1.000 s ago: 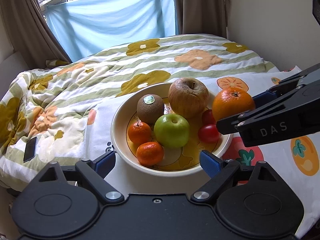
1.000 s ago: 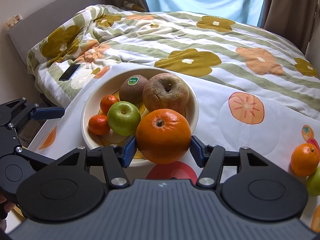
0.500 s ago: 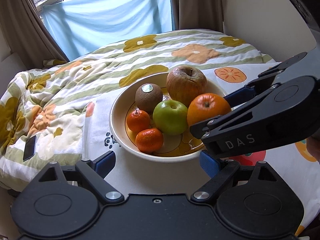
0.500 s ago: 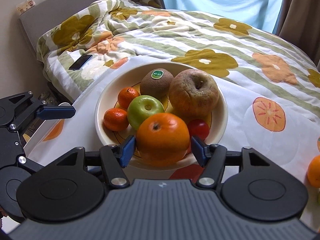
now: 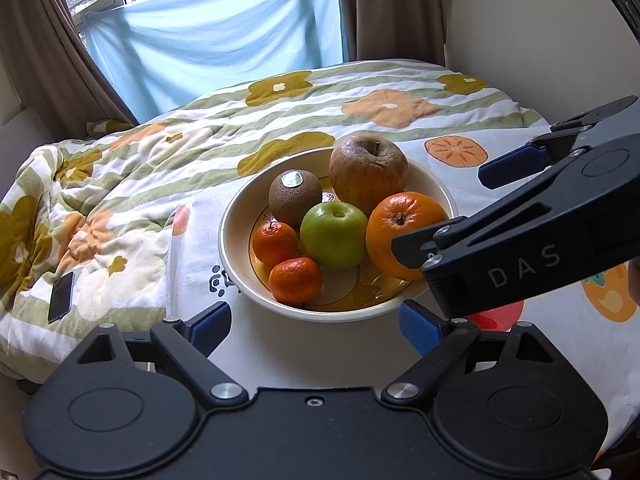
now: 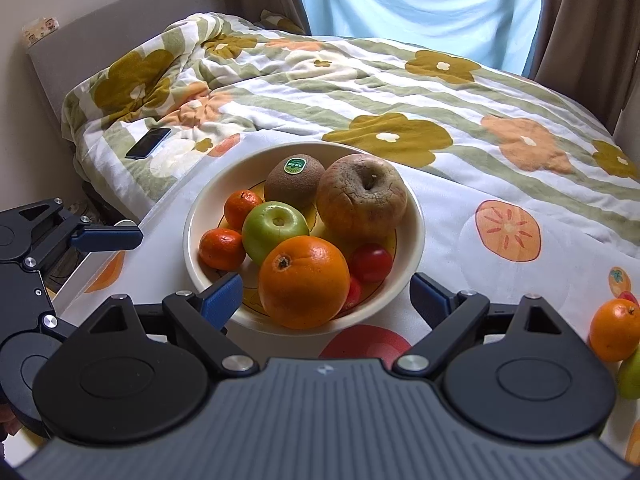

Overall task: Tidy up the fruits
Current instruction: 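Move both tools toward the last orange and green apple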

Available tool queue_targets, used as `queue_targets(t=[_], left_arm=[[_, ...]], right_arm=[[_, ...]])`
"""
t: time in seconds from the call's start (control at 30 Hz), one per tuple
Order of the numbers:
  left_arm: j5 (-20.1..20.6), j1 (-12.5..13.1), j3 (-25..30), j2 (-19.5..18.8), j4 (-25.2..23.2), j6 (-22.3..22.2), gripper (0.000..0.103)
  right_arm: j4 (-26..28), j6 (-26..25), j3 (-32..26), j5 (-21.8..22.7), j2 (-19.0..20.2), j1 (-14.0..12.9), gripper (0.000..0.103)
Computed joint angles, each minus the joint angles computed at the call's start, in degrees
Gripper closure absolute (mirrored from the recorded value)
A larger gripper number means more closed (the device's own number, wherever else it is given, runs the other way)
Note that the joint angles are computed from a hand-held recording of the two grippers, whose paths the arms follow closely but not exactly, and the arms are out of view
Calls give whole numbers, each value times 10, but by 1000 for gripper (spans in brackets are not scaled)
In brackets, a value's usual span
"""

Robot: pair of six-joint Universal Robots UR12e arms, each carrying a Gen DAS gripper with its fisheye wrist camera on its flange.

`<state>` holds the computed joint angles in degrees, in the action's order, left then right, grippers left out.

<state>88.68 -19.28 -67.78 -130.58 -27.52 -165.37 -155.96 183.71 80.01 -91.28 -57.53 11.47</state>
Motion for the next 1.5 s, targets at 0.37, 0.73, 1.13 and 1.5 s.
queue_targets(t=[0.37, 0.73, 1.13, 1.5], left_arm=[[32, -17, -13, 19, 18, 7, 2], [56, -53, -25, 38, 16, -17, 1], [63, -100, 1, 24, 15, -49, 1], [41, -121, 97, -50, 1, -24, 1]], right_arm=[[-16, 43, 44, -24, -44, -6, 0], [-52, 41, 134, -24, -119, -34, 0], [-79, 41, 241, 12, -203, -107, 0], [-98, -6, 266, 21, -201, -166, 0]])
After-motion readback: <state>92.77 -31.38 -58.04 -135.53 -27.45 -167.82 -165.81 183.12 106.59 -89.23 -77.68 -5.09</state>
